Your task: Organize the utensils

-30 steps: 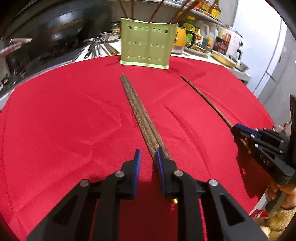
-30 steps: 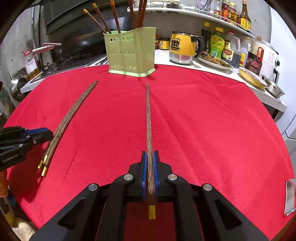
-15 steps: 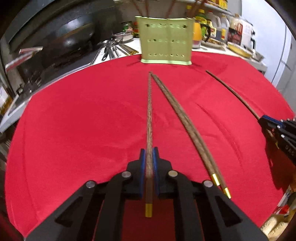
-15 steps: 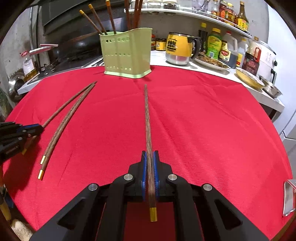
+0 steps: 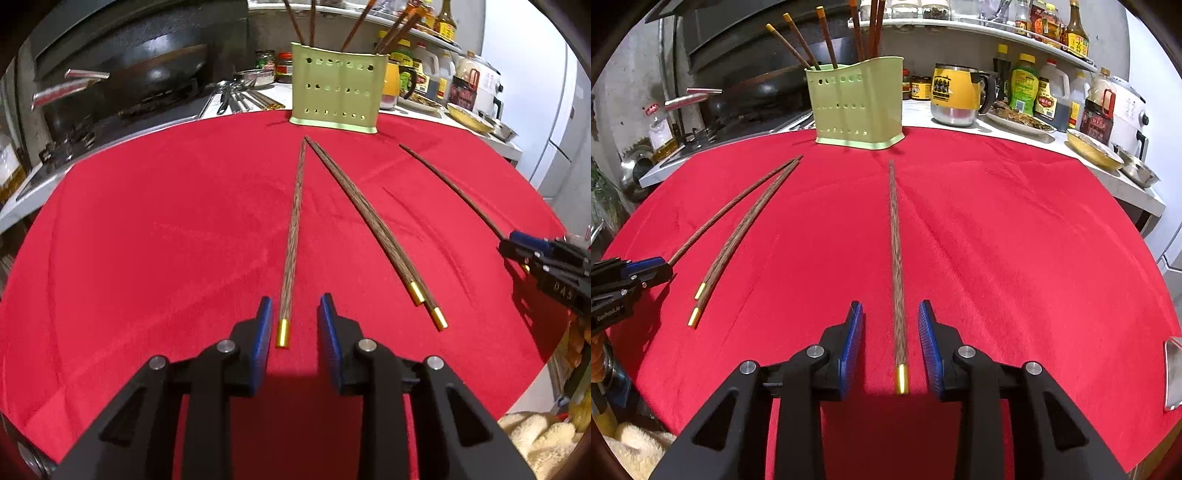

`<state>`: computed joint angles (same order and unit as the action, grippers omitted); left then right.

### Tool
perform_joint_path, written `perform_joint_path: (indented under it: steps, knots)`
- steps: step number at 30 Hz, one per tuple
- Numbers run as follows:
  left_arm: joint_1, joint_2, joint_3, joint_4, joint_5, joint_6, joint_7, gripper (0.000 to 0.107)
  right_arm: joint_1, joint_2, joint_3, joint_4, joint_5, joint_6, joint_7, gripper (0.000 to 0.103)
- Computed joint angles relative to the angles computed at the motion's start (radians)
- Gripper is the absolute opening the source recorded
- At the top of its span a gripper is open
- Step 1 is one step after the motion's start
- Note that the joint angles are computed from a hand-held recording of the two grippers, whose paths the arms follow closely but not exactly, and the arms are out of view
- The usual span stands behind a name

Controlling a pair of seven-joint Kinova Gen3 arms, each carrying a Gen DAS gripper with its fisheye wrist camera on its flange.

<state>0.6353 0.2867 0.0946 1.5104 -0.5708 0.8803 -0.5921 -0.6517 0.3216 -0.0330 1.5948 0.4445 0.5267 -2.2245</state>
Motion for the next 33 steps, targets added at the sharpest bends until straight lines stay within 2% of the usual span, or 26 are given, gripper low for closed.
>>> perform_joint_path:
  steps: [9,18,20,23,25,27,30,33]
  knots:
    - [0.034,0.018,-0.009,-0.007,-0.06,0.026,0.03,0.026,0.01,-0.028,-0.001,0.06,-0.003,-0.07,-0.007,0.03]
    - [0.048,0.014,-0.005,0.002,-0.084,0.037,0.052,0.025,-0.025,-0.062,0.02,0.114,0.075,-0.074,-0.084,0.024]
    - [0.058,0.016,-0.008,0.009,-0.107,0.033,0.066,0.025,-0.035,-0.07,0.027,0.131,0.109,-0.082,-0.119,0.02]
    - [0.07,0.02,-0.017,0.03,-0.157,0.002,0.098,0.021,-0.049,-0.075,0.036,0.155,0.166,-0.108,-0.183,0.013]
    - [0.076,0.025,-0.016,0.028,-0.175,0.007,0.098,0.014,-0.062,-0.075,0.046,0.166,0.209,-0.124,-0.222,0.008]
    - [0.084,0.028,-0.024,0.029,-0.19,0.018,0.104,0.006,-0.084,-0.072,0.057,0.167,0.257,-0.114,-0.266,0.007]
    - [0.038,-0.004,-0.005,0.055,-0.155,-0.033,0.11,0.007,-0.041,-0.071,0.016,0.153,0.221,-0.109,-0.24,0.007]
    - [0.059,-0.033,-0.023,0.066,-0.212,-0.034,0.159,0.007,-0.038,-0.088,0.015,0.152,0.219,-0.117,-0.233,0.007]
